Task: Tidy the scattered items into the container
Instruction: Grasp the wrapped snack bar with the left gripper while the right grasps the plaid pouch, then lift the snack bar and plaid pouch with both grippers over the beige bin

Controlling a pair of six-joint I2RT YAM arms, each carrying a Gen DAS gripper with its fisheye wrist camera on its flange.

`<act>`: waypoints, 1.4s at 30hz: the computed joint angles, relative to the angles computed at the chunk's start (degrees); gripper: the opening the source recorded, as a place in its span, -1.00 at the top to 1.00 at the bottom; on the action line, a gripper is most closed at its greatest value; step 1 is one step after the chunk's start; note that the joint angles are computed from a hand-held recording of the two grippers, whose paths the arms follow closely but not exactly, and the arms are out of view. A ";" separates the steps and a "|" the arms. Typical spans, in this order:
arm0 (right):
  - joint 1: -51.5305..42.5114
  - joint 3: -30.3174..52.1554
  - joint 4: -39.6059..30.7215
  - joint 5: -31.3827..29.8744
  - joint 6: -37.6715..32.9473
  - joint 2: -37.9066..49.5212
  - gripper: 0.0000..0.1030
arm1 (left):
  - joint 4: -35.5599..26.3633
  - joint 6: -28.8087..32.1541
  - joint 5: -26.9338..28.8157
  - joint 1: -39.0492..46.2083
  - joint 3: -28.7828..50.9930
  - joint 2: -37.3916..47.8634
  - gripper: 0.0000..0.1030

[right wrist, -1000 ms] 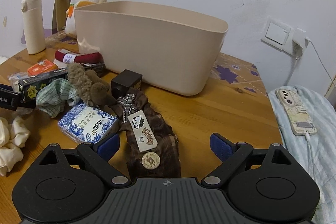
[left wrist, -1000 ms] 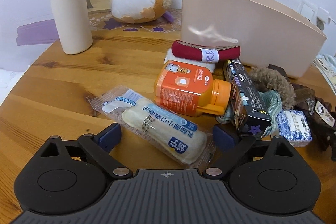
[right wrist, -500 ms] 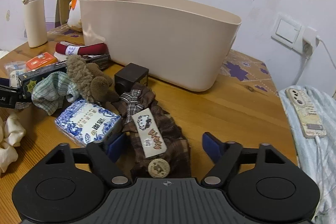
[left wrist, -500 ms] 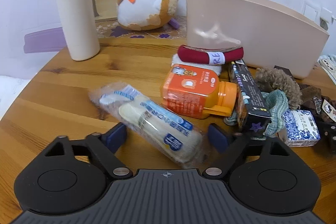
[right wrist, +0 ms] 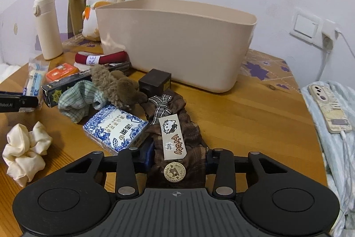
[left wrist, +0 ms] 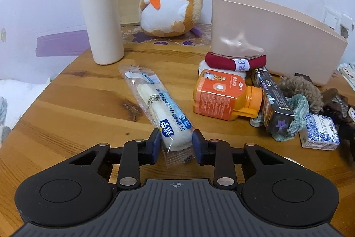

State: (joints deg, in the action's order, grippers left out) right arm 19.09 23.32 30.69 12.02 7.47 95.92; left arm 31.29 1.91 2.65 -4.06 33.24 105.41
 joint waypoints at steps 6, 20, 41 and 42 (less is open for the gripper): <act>0.43 -3.76 -1.30 0.89 0.81 -7.72 0.30 | -0.41 -0.20 1.54 1.34 -1.13 -1.84 0.48; 2.37 -6.37 -5.92 2.07 3.14 -18.11 0.30 | 0.72 -0.86 4.54 4.61 -4.20 -6.48 0.60; 5.92 -5.48 -10.96 5.38 4.09 -26.28 0.30 | 1.44 -2.43 10.18 8.99 -6.71 -15.71 0.63; 5.79 -5.21 -11.22 5.20 4.01 -26.54 0.30 | 1.39 -2.59 10.04 8.64 -6.48 -16.08 0.63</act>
